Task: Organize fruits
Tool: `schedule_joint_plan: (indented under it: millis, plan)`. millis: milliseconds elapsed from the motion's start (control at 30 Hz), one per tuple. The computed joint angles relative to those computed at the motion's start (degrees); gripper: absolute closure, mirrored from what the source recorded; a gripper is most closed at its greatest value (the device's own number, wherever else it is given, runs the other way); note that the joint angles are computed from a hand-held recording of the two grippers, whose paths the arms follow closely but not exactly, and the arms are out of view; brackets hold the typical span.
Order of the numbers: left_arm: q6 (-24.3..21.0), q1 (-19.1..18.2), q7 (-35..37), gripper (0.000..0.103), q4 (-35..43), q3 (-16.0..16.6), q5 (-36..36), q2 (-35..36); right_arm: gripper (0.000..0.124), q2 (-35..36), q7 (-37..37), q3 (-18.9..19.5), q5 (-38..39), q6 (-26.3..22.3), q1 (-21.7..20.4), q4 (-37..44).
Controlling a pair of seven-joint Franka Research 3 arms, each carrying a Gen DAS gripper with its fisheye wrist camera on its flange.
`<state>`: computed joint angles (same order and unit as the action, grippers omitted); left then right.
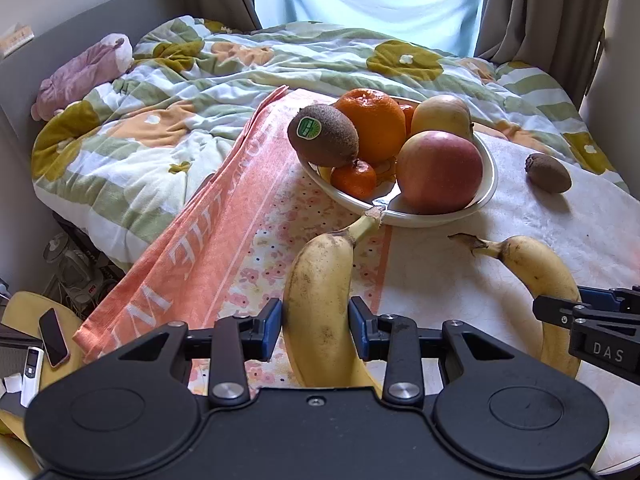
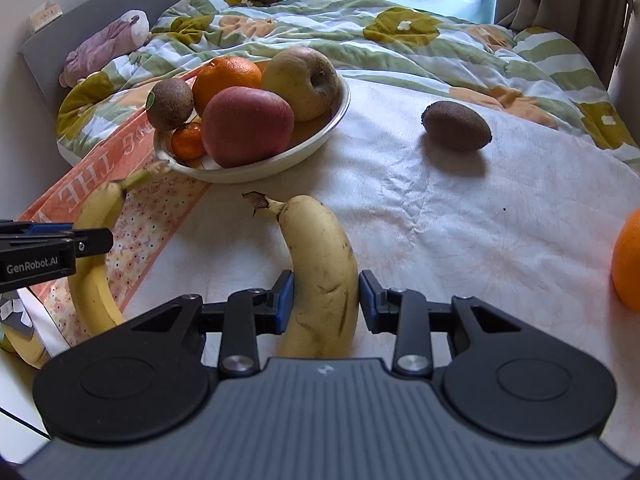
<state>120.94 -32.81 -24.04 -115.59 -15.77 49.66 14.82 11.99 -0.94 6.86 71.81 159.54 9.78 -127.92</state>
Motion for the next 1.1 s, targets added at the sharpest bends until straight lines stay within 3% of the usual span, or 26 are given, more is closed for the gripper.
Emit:
schedule_joint_plan:
  millis: [300, 467, 567, 600, 633, 733, 800, 867, 933, 1000, 1100]
  plan:
    - [-3.48, -0.94, -1.07, 0.064, 0.23, -0.40, 4.01, -2.11, 0.075, -1.85, -2.20, -0.65, 3.82, -2.68, -0.68, -0.13]
    - [-5.35, -0.93, -0.90, 0.064, 0.66, -0.75, 6.32, -3.04, 0.082, -3.44, -3.28, -1.64, 6.09, -5.09, -0.83, -0.18]
    - [-5.15, -0.49, -0.91, 0.064, 0.51, -0.83, 7.07, -3.48, 0.083, -3.08, -4.34, -1.74, 6.34, -3.72, -0.11, 0.09]
    - [-5.07, -0.33, -0.77, 0.064, 0.49, -0.86, 7.15, -3.58, 0.088, -2.89, -5.07, -1.67, 6.90, -2.89, 0.08, 0.20]
    - [-4.98, -0.22, -0.76, 0.064, 0.47, -0.90, 7.27, -3.66, 0.107, -2.69, -5.06, -1.69, 6.82, -2.36, 0.23, 0.34]
    - [-4.46, 0.06, -0.33, 0.064, 0.55, -1.00, 7.61, -3.79, 0.108, -1.00, 2.80, -2.41, -1.88, -2.36, 0.93, 1.48]
    - [-4.00, 0.25, 0.21, 0.064, 0.53, -1.05, 7.43, -3.70, 0.105, 0.01, 4.70, -1.86, -3.55, -0.99, 0.74, 1.67]
    - [-3.28, 0.48, 0.78, 0.064, 0.42, -1.06, 6.99, -3.67, 0.093, -0.04, 2.63, -0.94, -1.08, -2.11, -0.53, 1.60]
    - [-2.50, 0.63, 0.86, 0.064, -0.07, -1.05, 6.80, -3.92, 0.034, -0.43, -2.48, 0.26, 4.20, 1.60, -0.44, 0.99]
    - [-1.08, 1.08, 0.95, 0.064, -0.77, -0.96, 6.20, -4.16, 0.028, -0.99, -13.08, 1.69, 14.97, 2.85, -1.59, 1.07]
    - [0.40, 1.59, 0.18, 0.064, -1.89, -0.70, 5.92, -4.30, 0.032, 0.42, -9.82, -0.13, 10.68, 4.18, 1.09, 1.84]
